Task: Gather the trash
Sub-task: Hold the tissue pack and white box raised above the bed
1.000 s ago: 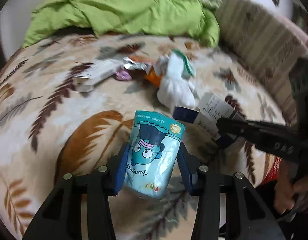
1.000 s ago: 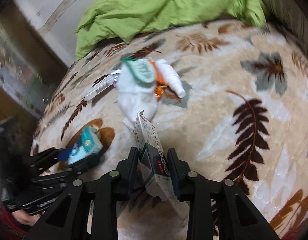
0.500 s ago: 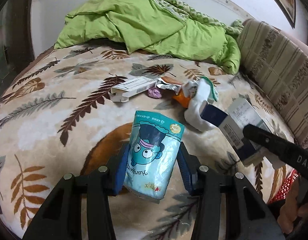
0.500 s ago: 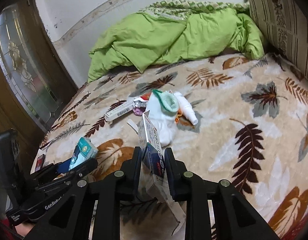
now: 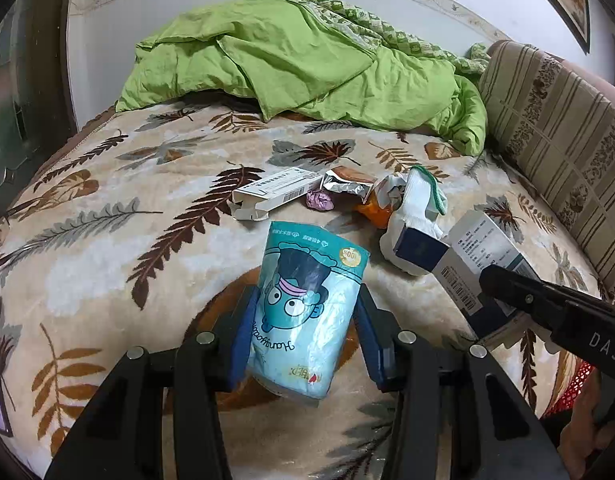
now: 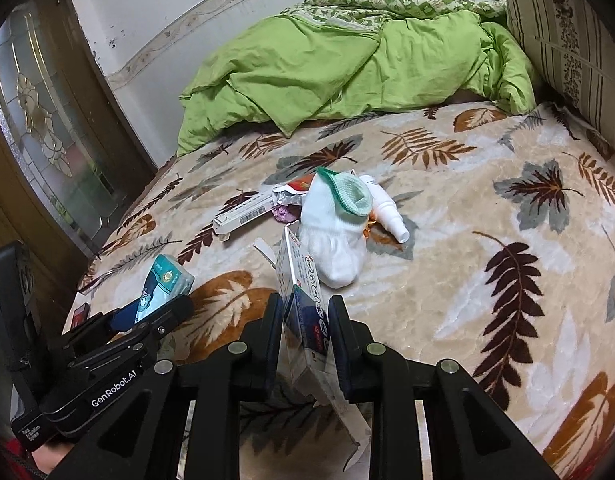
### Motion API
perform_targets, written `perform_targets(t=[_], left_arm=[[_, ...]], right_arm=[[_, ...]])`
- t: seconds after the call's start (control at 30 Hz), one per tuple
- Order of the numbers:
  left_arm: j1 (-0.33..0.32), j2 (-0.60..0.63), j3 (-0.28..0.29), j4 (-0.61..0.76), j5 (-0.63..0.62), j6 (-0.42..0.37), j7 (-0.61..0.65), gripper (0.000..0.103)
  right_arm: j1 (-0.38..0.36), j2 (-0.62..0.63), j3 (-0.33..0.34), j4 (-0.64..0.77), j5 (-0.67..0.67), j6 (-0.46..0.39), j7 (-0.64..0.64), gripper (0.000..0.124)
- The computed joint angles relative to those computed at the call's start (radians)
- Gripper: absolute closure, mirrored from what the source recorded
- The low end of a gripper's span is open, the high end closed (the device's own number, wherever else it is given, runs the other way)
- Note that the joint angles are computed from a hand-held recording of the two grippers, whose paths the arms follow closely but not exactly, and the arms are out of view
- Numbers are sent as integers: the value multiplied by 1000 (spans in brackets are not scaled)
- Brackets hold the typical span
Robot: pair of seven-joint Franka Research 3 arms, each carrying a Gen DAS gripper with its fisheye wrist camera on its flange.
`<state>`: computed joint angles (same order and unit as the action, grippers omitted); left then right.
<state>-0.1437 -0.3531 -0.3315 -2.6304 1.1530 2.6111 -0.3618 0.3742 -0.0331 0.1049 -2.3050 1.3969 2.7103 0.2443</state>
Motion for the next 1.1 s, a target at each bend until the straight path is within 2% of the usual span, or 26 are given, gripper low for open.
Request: perform_targets(t=[1.1], left_arm=[[-3,4,0,2,-2,4,-3,58]], right_arm=[[10,-3,5,0,0,-7,13,99]])
